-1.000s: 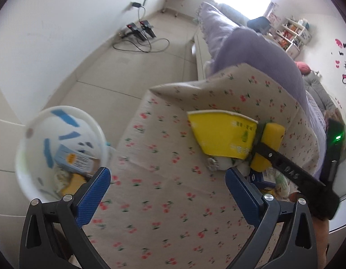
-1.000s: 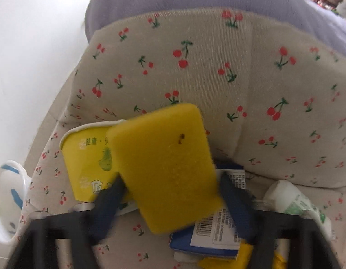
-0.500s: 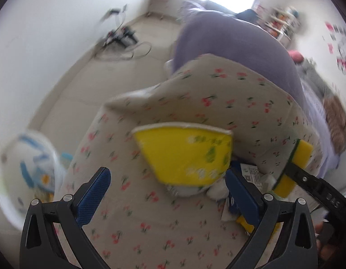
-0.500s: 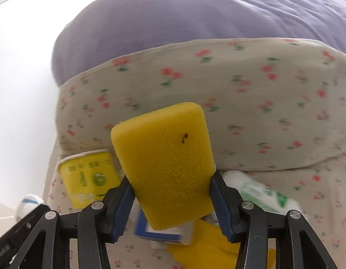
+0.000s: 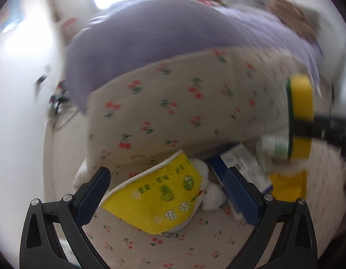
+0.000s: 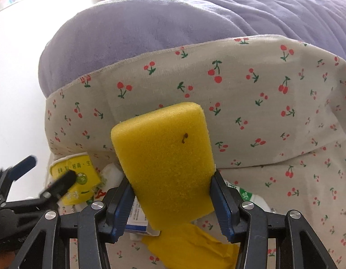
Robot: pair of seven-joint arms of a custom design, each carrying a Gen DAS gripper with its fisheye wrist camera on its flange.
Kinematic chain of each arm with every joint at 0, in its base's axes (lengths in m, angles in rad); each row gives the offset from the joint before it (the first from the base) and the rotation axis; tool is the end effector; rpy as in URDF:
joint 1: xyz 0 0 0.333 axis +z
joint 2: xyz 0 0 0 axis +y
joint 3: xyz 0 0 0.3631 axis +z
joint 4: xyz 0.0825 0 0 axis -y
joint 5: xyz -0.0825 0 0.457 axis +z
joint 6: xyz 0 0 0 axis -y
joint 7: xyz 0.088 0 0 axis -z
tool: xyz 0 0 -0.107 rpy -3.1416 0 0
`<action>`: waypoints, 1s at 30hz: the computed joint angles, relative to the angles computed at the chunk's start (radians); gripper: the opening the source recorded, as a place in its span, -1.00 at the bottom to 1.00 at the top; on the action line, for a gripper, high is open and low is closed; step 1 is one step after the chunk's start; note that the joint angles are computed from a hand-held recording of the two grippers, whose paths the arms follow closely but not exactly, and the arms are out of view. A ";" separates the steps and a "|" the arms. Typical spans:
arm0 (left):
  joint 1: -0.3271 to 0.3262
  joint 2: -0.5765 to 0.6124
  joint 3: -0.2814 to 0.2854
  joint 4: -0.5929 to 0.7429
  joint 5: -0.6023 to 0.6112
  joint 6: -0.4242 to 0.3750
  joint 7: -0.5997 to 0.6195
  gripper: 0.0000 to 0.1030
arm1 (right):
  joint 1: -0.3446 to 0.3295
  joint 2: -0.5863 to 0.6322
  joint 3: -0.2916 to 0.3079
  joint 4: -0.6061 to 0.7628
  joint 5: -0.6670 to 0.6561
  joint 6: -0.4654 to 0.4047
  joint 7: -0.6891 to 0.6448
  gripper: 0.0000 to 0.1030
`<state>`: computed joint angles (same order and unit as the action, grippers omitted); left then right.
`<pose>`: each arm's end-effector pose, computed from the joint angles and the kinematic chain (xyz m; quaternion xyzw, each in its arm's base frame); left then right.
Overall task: Collect trash
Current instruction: 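Grasp the yellow sponge with the right tool while the left tool reaches the yellow bowl, then grasp the yellow paper bowl with the left tool and lift it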
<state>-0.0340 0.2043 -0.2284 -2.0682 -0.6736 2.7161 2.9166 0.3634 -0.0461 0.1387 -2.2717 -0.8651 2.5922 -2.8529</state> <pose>0.6607 -0.1489 0.3774 -0.2528 0.9196 -0.2634 0.1451 0.5142 0.2994 0.4126 -0.4053 0.8535 -0.1980 0.2607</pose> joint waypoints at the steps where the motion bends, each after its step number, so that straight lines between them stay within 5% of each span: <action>1: -0.008 0.004 0.006 0.002 0.044 0.002 0.011 0.99 | 0.000 -0.004 0.000 -0.002 -0.001 0.001 -0.001 0.10; 6: -0.055 0.011 0.037 -0.032 0.292 0.078 0.024 0.99 | -0.004 -0.031 0.005 -0.019 0.001 -0.003 0.005 0.10; 15: -0.112 0.075 0.119 -0.010 0.649 0.134 -0.189 0.80 | -0.019 -0.040 0.008 -0.041 0.033 0.013 -0.007 0.10; 21: -0.044 0.084 0.062 0.014 0.581 0.112 -0.164 0.70 | -0.026 -0.030 0.010 -0.036 0.037 0.019 -0.012 0.10; 30: 0.085 0.016 -0.001 -0.011 0.276 0.052 0.039 0.68 | -0.015 -0.014 0.005 -0.020 0.030 0.025 -0.013 0.10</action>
